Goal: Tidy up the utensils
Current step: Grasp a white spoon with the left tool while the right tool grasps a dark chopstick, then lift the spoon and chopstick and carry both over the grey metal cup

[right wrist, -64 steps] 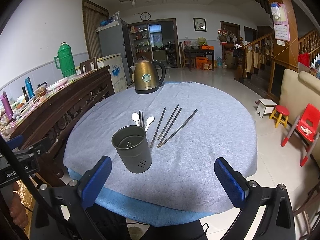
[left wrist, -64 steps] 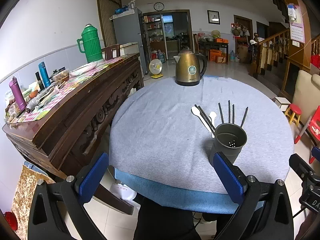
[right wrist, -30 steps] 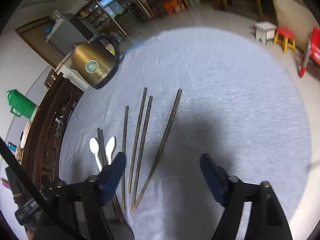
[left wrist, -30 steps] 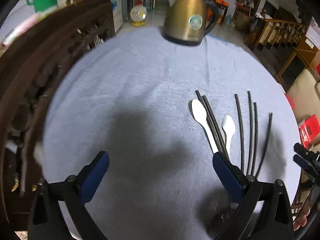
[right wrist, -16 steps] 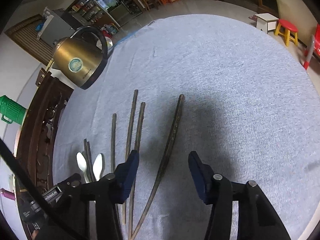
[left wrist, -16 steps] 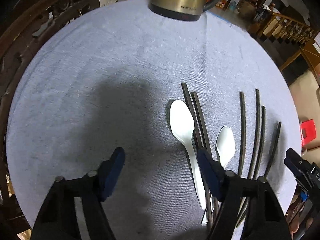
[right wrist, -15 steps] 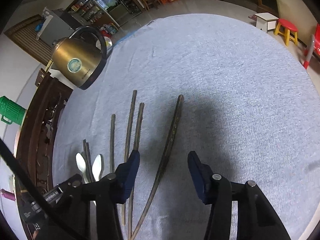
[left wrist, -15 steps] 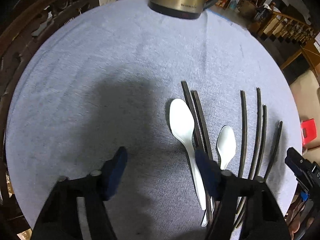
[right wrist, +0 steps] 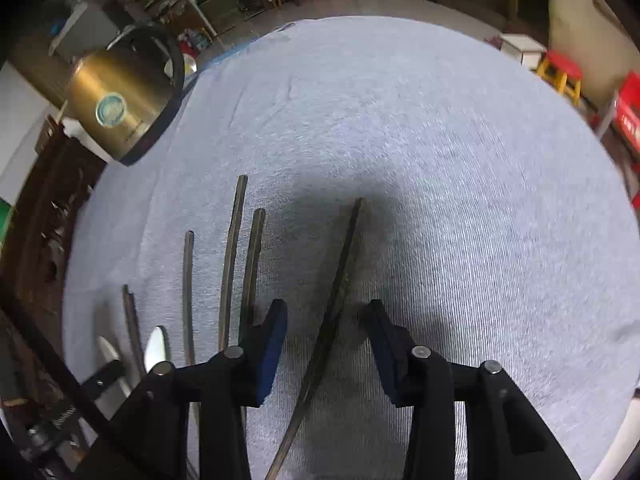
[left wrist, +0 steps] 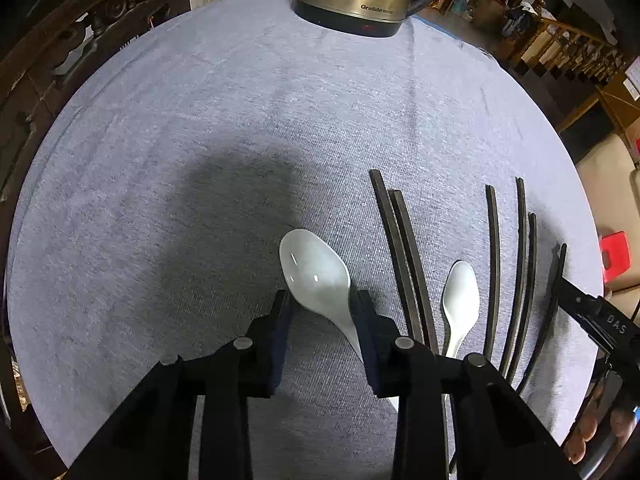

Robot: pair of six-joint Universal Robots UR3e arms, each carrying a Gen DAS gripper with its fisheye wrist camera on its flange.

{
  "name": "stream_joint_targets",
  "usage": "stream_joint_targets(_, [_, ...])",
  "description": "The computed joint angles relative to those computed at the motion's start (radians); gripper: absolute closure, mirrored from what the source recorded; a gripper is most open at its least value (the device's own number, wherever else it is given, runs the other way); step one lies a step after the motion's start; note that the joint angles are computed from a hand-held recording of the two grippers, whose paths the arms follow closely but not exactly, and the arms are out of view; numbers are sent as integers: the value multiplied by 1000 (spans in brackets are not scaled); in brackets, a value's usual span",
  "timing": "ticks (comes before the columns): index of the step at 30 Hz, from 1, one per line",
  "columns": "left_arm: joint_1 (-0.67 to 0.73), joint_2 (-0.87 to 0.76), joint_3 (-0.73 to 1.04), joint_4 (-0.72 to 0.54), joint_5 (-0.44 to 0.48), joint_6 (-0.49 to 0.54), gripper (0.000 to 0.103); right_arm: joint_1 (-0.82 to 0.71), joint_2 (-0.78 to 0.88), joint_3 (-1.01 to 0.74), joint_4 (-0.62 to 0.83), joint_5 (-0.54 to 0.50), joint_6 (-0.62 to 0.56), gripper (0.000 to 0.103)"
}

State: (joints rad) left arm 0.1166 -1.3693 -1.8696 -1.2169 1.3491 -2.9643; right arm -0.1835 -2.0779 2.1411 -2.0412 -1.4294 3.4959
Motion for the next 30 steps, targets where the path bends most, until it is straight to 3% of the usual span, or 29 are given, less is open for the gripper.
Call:
stream_joint_targets(2, [-17, -21, 22, 0, 12, -10, 69, 69, 71, -37, -28, -75, 19, 80])
stream_joint_targets(5, [-60, -77, 67, 20, 28, -46, 68, 107, 115, -56, -51, -116, 11, 91])
stream_joint_targets(8, [-61, -88, 61, 47, 7, -57, 70, 91, 102, -37, -66, -91, -12, 92])
stream_joint_targets(11, [-46, -92, 45, 81, -13, -55, 85, 43, 26, 2, -38, -42, -43, 94])
stream_joint_targets(12, [-28, -80, 35, 71, -35, -40, 98, 30, -2, 15, -36, -25, -51, 95])
stream_joint_targets(15, [21, -48, 6, 54, -86, 13, 99, -11, -102, 41, -11, 40, -86, 95])
stream_joint_targets(19, [29, 10, -9, 29, -112, 42, 99, 1, -171, 29, 13, 46, -108, 95])
stream_joint_targets(24, [64, 64, -17, -11, -146, 97, 99, -152, -352, 25, 216, 172, -210, 95])
stream_joint_targets(25, [123, 119, -41, -59, -163, 156, 99, -182, -374, 11, 254, 196, -227, 95])
stream_joint_targets(30, [222, 206, 2, -191, -237, 252, 99, -381, -539, -78, 517, 346, -393, 95])
